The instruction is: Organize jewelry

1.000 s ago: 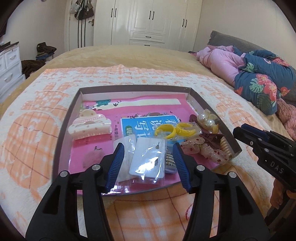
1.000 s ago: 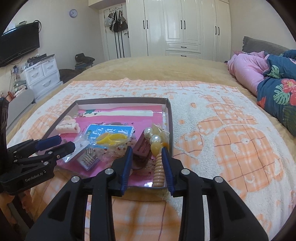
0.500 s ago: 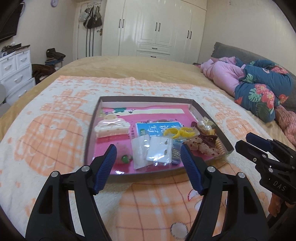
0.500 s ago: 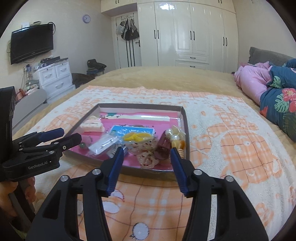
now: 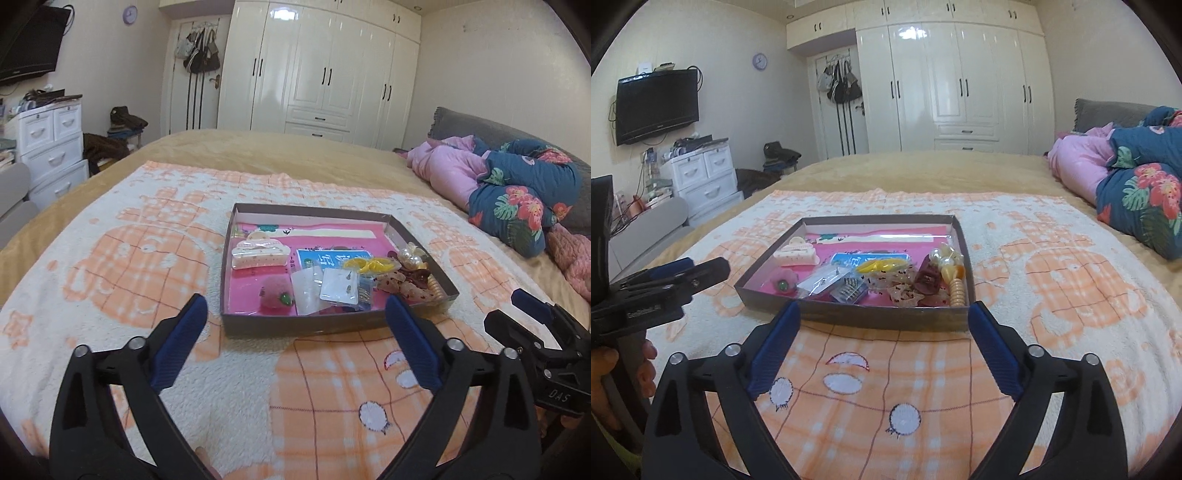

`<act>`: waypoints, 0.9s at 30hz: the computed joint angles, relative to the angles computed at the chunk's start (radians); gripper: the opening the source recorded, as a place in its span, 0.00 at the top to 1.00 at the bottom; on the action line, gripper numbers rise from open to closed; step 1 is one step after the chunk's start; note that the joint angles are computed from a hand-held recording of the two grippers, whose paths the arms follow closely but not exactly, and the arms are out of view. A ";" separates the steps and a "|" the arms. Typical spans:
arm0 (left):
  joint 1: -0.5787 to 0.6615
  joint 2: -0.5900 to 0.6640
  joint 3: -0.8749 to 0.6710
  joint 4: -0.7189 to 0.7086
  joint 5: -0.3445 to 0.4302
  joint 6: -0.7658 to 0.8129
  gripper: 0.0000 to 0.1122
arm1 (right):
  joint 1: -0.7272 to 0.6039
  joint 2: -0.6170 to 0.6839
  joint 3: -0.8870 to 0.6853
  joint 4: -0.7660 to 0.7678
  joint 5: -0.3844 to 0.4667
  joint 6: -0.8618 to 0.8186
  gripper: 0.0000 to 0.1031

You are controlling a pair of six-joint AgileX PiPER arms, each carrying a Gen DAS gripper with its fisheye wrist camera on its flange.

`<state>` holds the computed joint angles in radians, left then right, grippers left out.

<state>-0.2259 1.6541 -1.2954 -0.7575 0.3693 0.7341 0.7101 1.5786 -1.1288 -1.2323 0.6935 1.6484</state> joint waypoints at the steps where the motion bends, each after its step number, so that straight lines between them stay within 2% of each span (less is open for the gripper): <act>1: 0.004 -0.018 0.025 -0.048 -0.011 0.059 0.19 | 0.014 -0.002 0.006 -0.015 0.018 0.020 0.11; 10: 0.046 -0.122 0.164 -0.260 -0.021 0.280 0.18 | 0.140 -0.015 0.057 -0.095 0.192 0.153 0.08; 15: 0.053 -0.189 0.249 -0.386 -0.033 0.421 0.18 | 0.244 -0.022 0.093 -0.157 0.320 0.243 0.06; 20: 0.057 -0.258 0.341 -0.521 -0.044 0.561 0.18 | 0.316 -0.035 0.125 -0.196 0.388 0.319 0.06; 27: 0.045 -0.318 0.416 -0.556 -0.086 0.590 0.18 | 0.393 -0.062 0.166 -0.194 0.442 0.370 0.06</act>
<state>-0.1809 1.3358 -0.8792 -1.3134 0.2834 1.3240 1.1029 1.5163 -0.9632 -1.4259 1.1360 2.0181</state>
